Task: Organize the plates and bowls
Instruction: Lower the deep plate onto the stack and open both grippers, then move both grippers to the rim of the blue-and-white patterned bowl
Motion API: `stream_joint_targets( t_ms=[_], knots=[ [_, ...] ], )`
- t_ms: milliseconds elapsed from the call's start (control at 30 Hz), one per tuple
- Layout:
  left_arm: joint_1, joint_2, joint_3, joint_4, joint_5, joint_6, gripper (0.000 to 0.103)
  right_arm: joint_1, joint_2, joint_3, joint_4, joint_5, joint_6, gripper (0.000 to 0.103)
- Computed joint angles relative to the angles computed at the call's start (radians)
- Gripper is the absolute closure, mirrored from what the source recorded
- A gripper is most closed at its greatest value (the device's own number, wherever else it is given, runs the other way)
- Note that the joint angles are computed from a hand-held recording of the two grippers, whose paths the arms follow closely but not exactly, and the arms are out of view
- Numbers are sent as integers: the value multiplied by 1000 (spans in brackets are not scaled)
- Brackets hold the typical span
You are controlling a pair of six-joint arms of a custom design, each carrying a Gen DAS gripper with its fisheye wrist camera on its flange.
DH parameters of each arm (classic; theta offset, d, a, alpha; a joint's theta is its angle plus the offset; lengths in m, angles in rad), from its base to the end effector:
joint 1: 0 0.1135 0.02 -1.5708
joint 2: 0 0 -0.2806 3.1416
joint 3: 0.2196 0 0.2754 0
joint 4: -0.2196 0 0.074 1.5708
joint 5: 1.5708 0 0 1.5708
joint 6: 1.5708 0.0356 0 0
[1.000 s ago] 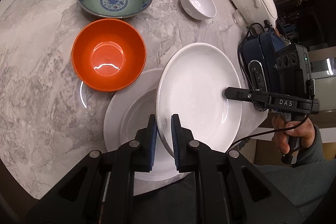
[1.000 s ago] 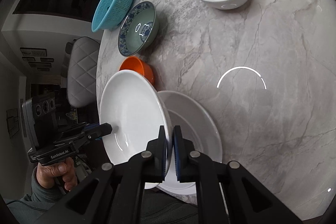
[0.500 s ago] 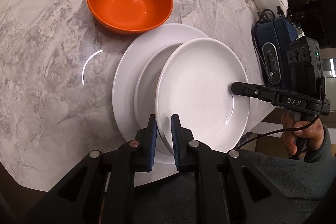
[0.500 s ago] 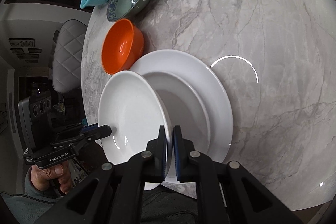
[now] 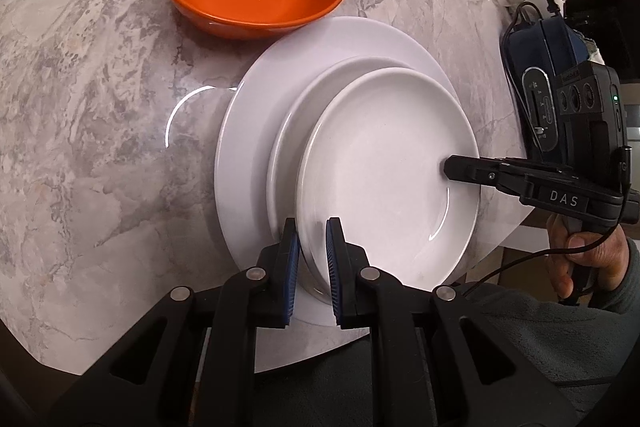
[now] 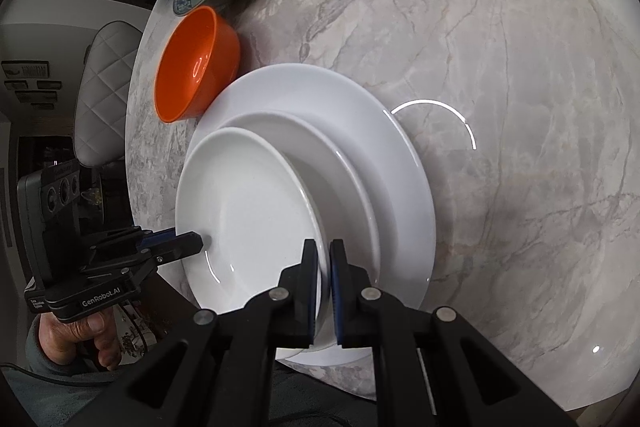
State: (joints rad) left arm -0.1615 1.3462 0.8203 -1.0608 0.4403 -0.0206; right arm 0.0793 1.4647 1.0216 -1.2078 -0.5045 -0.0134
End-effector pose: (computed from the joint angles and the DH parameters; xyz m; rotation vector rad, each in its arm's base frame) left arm 0.2131 -0.0501 0.1978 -0.2068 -3.0059 0.6693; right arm 0.2483 0.0370 0.2267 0.1063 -2.9503 -0.7565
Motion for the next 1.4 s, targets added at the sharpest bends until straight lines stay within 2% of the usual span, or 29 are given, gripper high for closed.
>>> stream_joint_targets(
  t_ms=[300, 600, 700, 767, 800, 833, 867, 967, 1067, 1100, 1200, 1267, 1300, 1400],
  knots=[
    [-74, 59, 5, 85, -13, -96, 91, 15, 11, -13, 27, 27, -6, 95],
    [-71, 93, 6, 112, -10, -108, 88, 77, -3, 4, 24, 101, -4, 92],
    [-62, 84, -2, 123, 18, -113, 77, 96, -7, 5, 29, 115, 1, 88],
    [-55, 74, -7, 135, 58, -121, 56, 104, -8, 6, 34, 113, 2, 84],
    [-48, 66, -8, 137, 80, -118, 49, 106, -9, 7, 34, 109, 1, 80],
    [-50, 55, -9, 142, 93, -124, 38, 106, -11, 6, 36, 104, -4, 78],
    [-55, 46, -6, 145, 95, -130, 33, 104, -14, 5, 34, 100, -10, 74],
    [-51, 27, 5, 133, 90, -143, 25, 103, -28, 2, 33, 88, -26, 61],
    [0, 6, 13, 101, 90, -141, 13, 101, -39, 6, 27, 89, -39, 55],
    [29, -4, 17, 82, 100, -130, 13, 97, -42, 7, 26, 87, -42, 53],
    [111, -40, 31, 45, 144, -128, 13, 77, -50, 14, 20, 75, -51, 52],
    [181, -54, 43, 38, 188, -124, 5, 49, -47, 32, -3, 63, -67, 51],
    [228, -51, 61, 31, 207, -110, 4, 36, -44, 46, -18, 59, -74, 50],
    [335, -15, 118, 68, 251, -106, 4, -24, -33, 111, -47, 42, -100, 50]
  ],
)
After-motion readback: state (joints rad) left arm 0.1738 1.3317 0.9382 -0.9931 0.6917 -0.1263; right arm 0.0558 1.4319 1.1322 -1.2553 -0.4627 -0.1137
